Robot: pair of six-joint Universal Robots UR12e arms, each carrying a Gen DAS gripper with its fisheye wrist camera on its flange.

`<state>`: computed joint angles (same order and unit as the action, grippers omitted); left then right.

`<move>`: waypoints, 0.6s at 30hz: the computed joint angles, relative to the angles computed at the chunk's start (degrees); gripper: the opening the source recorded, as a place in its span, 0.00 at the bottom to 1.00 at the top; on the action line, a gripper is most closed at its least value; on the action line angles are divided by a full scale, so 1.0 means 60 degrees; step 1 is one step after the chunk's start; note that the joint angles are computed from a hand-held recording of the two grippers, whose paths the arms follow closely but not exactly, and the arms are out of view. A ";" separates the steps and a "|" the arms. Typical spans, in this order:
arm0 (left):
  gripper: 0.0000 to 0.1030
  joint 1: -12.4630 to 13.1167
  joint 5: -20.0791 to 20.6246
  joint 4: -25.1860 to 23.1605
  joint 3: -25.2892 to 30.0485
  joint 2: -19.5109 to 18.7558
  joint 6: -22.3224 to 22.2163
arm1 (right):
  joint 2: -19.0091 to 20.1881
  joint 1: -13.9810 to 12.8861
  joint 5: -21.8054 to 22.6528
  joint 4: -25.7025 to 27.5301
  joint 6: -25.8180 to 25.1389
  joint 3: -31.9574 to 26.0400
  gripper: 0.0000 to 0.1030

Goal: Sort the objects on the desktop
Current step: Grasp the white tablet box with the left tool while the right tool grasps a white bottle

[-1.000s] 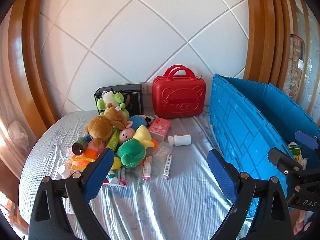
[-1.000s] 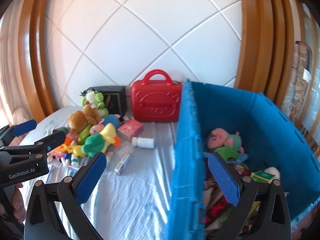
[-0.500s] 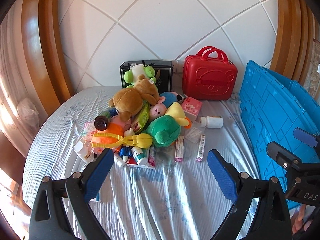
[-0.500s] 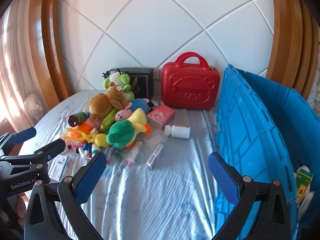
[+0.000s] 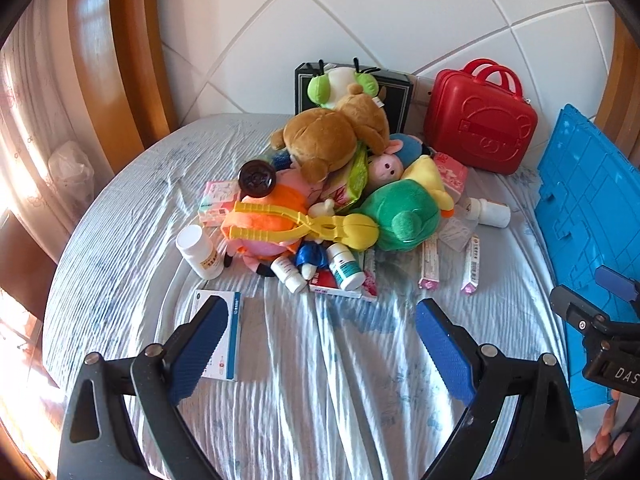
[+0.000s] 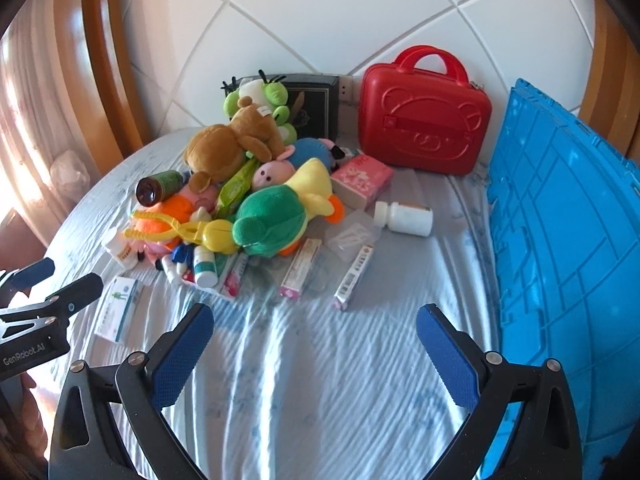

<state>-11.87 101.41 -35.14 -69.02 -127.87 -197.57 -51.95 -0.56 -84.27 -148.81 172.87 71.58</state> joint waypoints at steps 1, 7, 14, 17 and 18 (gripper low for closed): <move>0.93 0.0052 0.0003 -0.0093 -0.0016 -0.0011 -0.0049 | 0.0086 0.0047 -0.0042 0.0125 -0.0024 -0.0090 1.00; 0.93 0.0387 -0.0094 -0.0461 -0.0236 -0.0092 -0.0215 | 0.0629 0.0318 -0.0080 0.0985 -0.0076 -0.0671 1.00; 0.93 0.0771 -0.0206 -0.0309 -0.0689 -0.0172 -0.0089 | 0.1310 0.0567 0.0017 0.1235 0.0359 -0.1306 1.00; 0.93 0.0924 -0.0305 -0.0277 -0.0875 -0.0222 -0.0044 | 0.1603 0.0710 0.0073 0.1320 0.0406 -0.1602 1.00; 0.93 0.0968 -0.0347 -0.0300 -0.0903 -0.0259 -0.0029 | 0.1700 0.0762 0.0112 0.1314 0.0373 -0.1692 1.00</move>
<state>-6.06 99.33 -36.94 -74.44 -129.42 -197.74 -41.75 4.01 -83.60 -140.93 175.11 61.43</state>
